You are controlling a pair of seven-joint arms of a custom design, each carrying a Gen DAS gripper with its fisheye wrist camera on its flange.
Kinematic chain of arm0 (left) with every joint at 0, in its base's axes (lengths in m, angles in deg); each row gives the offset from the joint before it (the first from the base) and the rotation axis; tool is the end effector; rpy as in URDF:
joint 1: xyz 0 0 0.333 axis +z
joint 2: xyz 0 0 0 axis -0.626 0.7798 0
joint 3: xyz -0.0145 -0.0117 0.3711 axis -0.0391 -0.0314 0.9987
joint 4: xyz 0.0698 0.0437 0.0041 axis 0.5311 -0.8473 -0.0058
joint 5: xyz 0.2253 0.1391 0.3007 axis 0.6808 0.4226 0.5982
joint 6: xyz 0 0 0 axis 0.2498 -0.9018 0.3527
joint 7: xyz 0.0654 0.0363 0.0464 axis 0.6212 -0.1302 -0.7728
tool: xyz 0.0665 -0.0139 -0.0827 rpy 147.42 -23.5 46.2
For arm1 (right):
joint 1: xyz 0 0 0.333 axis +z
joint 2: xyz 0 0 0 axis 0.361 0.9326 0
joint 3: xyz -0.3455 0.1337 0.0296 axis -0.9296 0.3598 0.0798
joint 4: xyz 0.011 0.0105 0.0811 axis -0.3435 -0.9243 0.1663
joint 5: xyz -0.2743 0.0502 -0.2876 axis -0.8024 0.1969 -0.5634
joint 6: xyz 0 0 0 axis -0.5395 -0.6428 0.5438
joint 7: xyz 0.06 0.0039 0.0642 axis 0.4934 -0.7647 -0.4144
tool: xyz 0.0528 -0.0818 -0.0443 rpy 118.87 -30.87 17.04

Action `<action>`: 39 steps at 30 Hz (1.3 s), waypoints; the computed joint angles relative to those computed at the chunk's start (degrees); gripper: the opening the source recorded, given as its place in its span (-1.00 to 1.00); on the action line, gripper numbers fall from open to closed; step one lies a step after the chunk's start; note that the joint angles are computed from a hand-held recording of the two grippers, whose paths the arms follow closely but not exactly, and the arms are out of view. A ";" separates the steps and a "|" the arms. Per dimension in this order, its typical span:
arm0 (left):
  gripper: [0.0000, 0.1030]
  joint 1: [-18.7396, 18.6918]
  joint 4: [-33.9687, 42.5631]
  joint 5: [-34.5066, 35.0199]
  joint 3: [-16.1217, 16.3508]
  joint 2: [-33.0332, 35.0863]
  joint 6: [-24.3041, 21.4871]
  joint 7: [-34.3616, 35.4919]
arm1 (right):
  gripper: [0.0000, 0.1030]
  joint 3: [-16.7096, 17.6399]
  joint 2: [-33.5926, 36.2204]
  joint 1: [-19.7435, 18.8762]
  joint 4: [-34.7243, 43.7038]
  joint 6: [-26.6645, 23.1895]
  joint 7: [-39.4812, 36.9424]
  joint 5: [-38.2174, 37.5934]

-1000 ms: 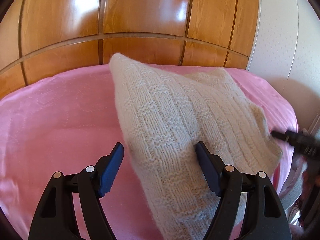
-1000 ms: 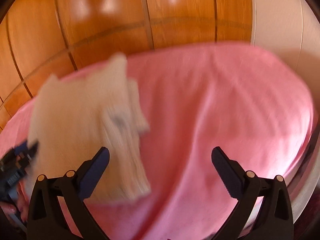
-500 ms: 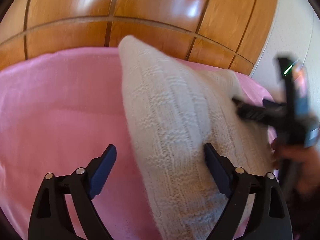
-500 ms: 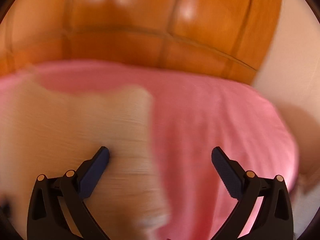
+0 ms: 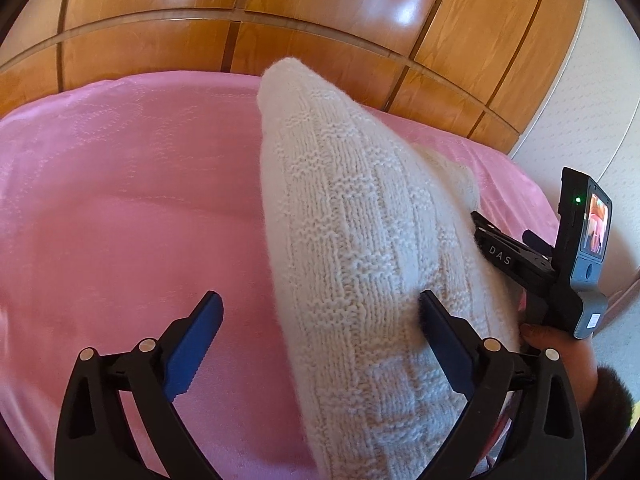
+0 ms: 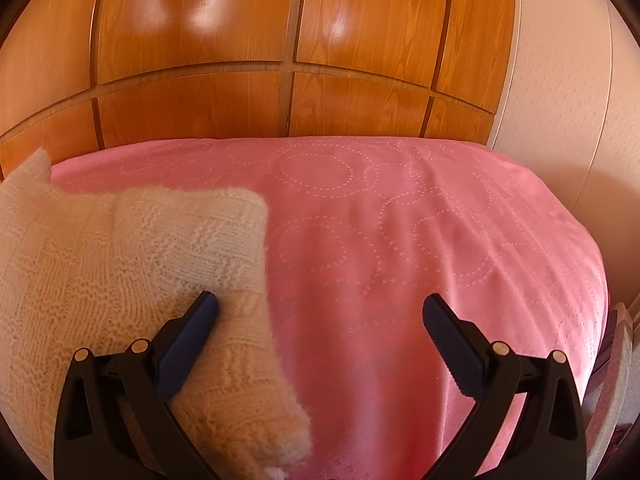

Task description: Fold small clothes

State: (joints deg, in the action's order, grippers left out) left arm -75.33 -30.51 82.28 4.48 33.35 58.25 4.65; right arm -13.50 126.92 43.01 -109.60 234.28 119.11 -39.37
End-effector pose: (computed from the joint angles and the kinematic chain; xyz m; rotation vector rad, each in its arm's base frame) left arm 0.6020 -0.4815 0.4463 -2.1377 1.3320 -0.9120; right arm 0.7903 0.2877 0.4896 -1.9076 1.3857 -0.7445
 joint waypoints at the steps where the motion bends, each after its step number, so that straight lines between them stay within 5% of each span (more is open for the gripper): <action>1: 0.86 -0.07 -0.12 -0.14 -0.04 -0.06 -0.30 0.02 | 0.96 -0.19 -0.11 0.14 -0.28 0.27 0.18 -0.09; 7: 0.86 -0.59 1.19 -1.33 -0.37 -0.33 -4.15 2.33 | 0.96 -0.19 -0.08 0.03 -0.47 0.87 0.31 -0.01; 14: 0.84 -1.72 5.63 7.98 1.02 -0.59 -9.19 1.93 | 0.96 0.67 -0.25 -0.62 -0.82 1.13 -0.39 0.86; 19: 0.05 3.01 13.81 -0.19 -0.90 4.65 -8.55 12.44 | 0.96 0.60 -0.29 -0.57 -0.88 1.22 -0.52 1.13; 22: 0.04 3.71 21.63 -7.66 -0.74 10.24 -17.00 19.44 | 0.96 1.08 -0.33 -0.89 -0.95 1.29 -0.95 1.52; 24: 0.04 2.61 23.26 -11.36 2.54 12.46 -20.88 20.82 | 0.96 1.90 -0.34 -1.41 -0.99 1.44 -1.90 2.03; 28: 0.07 6.32 11.05 -11.99 1.73 7.25 -9.43 9.20 | 0.96 0.74 -0.50 -0.47 -1.60 2.50 -1.64 1.65; 32: 0.08 2.85 8.68 -7.20 4.56 5.18 -9.85 6.62 | 0.96 -0.76 -0.64 0.58 -2.26 3.53 -0.25 0.82; 35: 0.67 1.41 1.07 -1.73 5.93 0.68 -5.73 -7.93 | 0.96 0.06 -0.74 -0.03 -2.50 3.66 -0.26 1.18; 39: 0.72 0.90 -9.25 11.72 7.56 -4.66 8.06 -31.72 | 0.96 6.87 -0.75 -4.82 -2.23 2.44 -4.87 5.65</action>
